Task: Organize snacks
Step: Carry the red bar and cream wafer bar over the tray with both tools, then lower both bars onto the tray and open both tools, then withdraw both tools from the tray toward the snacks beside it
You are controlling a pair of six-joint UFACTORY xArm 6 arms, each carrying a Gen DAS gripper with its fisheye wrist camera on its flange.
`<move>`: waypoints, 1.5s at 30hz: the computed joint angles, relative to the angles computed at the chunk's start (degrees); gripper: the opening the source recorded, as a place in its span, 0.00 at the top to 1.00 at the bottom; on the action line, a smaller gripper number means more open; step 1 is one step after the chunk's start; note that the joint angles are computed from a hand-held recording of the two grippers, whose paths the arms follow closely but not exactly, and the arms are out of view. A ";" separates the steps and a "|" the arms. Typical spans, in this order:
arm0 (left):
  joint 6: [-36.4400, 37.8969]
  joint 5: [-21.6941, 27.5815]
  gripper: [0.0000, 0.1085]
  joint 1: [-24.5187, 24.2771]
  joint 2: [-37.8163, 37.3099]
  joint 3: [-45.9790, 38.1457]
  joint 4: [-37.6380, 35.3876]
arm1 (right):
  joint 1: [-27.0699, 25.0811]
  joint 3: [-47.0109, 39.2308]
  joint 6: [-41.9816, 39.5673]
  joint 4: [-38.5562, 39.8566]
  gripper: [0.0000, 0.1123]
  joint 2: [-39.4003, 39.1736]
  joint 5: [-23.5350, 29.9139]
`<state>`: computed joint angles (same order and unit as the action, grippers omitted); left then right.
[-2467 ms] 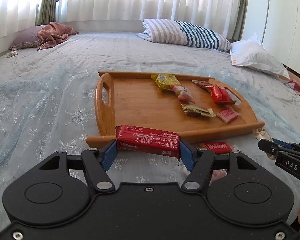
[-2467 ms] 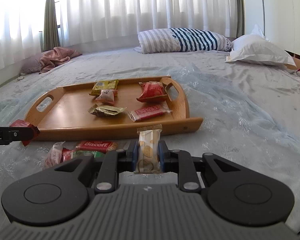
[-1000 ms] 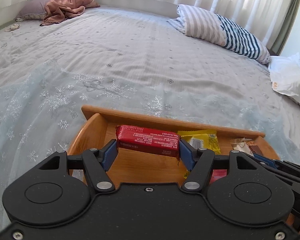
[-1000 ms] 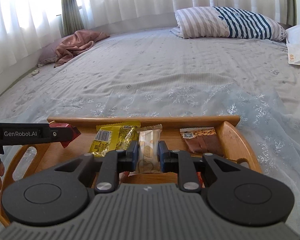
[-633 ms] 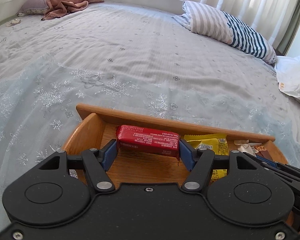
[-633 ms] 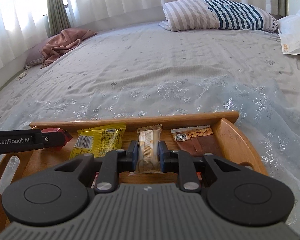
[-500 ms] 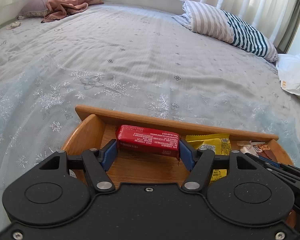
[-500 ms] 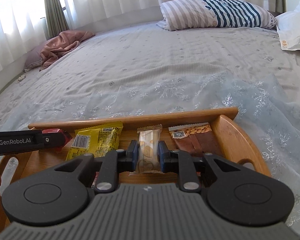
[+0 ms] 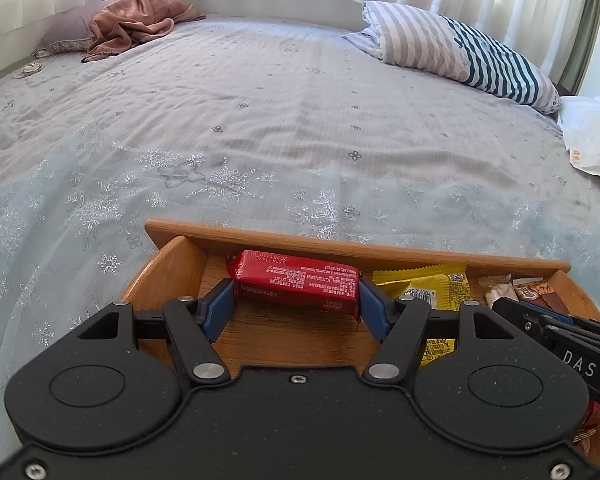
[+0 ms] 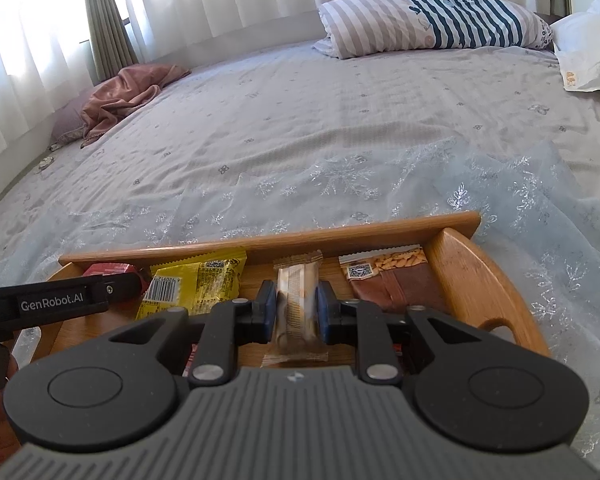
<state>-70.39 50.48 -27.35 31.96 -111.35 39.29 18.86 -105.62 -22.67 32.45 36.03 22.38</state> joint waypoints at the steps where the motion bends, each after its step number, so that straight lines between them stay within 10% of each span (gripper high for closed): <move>1: 0.20 0.07 0.41 -0.01 0.12 -0.15 0.09 | -0.07 0.11 -0.45 0.38 0.76 -0.08 0.01; 6: 0.24 -0.64 0.32 0.16 -0.36 0.46 -0.45 | 0.15 0.83 -2.30 1.46 0.56 -0.61 -0.80; 45: -10.38 -4.26 0.13 -15.66 -33.40 39.69 7.47 | -0.54 47.47 -60.40 49.86 0.30 -40.32 -0.69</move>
<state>-80.78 46.22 -43.01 -1.44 -71.66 46.76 18.31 -58.15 -83.07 82.31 -4.29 21.69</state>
